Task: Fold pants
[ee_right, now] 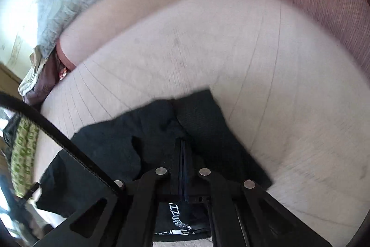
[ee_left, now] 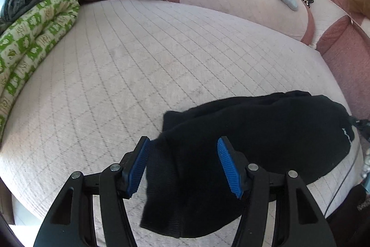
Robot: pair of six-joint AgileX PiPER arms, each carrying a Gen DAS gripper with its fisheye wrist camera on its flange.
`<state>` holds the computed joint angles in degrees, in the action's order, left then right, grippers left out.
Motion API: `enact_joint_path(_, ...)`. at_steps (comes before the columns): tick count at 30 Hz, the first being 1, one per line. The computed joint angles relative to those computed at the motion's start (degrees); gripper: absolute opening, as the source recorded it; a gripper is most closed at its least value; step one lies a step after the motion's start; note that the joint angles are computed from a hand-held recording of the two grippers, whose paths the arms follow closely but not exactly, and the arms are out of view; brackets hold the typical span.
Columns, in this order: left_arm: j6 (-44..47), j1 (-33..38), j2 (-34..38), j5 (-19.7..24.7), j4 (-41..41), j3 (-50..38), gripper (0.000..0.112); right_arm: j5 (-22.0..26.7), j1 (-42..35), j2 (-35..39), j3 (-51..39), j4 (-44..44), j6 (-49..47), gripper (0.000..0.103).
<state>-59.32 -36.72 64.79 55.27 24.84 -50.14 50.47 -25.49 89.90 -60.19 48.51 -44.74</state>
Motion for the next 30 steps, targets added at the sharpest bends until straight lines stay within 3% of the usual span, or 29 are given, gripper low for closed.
enact_joint_path(1,0.1,0.4,-0.2,-0.2,-0.2,0.1,0.06,0.7,-2.1,-1.1,0.6,1.9,-0.8,0.016)
enact_joint_path(3,-0.8,0.3,-1.0,-0.4,-0.3,0.5,0.06,1.6,-5.5,-2.5,0.9,3.4,-1.6,0.042)
enact_joint_path(5,-1.6,0.1,-1.5,-0.9,0.1,1.0,0.06,-0.5,-4.6,-3.5,1.3,-0.4,0.3,0.05)
enact_joint_path(8,-3.7,-0.2,-1.6,-0.7,1.2,1.6,0.06,-2.5,-1.4,-2.6,2.2,-7.0,3.0,0.05)
enact_joint_path(10,-4.6,0.2,-2.3,-0.5,1.3,2.1,0.06,-2.6,0.3,-1.7,2.3,-12.0,5.7,0.02)
enact_joint_path(11,-5.7,0.1,-2.9,0.1,1.9,2.4,0.06,-4.8,2.1,-1.8,2.4,-17.5,10.5,0.017)
enact_joint_path(14,-9.1,1.2,-6.4,1.4,3.3,4.2,0.06,-12.8,5.9,-5.2,4.0,-34.2,26.2,0.018)
enact_joint_path(15,-9.8,2.1,-7.9,0.9,3.1,5.3,0.06,-14.9,6.5,-8.1,5.0,-37.5,28.8,0.025)
enact_joint_path(16,-10.3,3.8,-10.2,-0.3,2.1,7.0,0.06,-14.8,7.9,-10.4,5.2,-38.6,30.4,0.025)
enact_joint_path(19,-10.2,7.7,-14.0,-3.9,-1.3,11.2,0.06,-8.2,13.2,-17.3,3.6,-28.4,21.4,0.027)
enact_joint_path(22,-10.1,9.4,-16.0,-6.6,-4.0,14.6,0.06,-0.4,23.4,-17.2,0.3,-14.9,9.9,0.033)
enact_joint_path(25,-14.0,8.4,-20.4,-8.7,-3.0,19.0,0.06,1.1,39.6,-11.4,-5.0,-11.0,10.9,0.033)
enact_joint_path(29,-20.1,7.2,-27.9,-7.4,0.9,21.2,0.06,-1.7,58.1,0.2,-15.8,-12.1,15.7,0.034)
enact_joint_path(30,-23.8,5.3,-29.2,-5.8,3.6,21.5,0.06,-1.5,61.5,3.4,-19.2,-12.9,17.0,0.039)
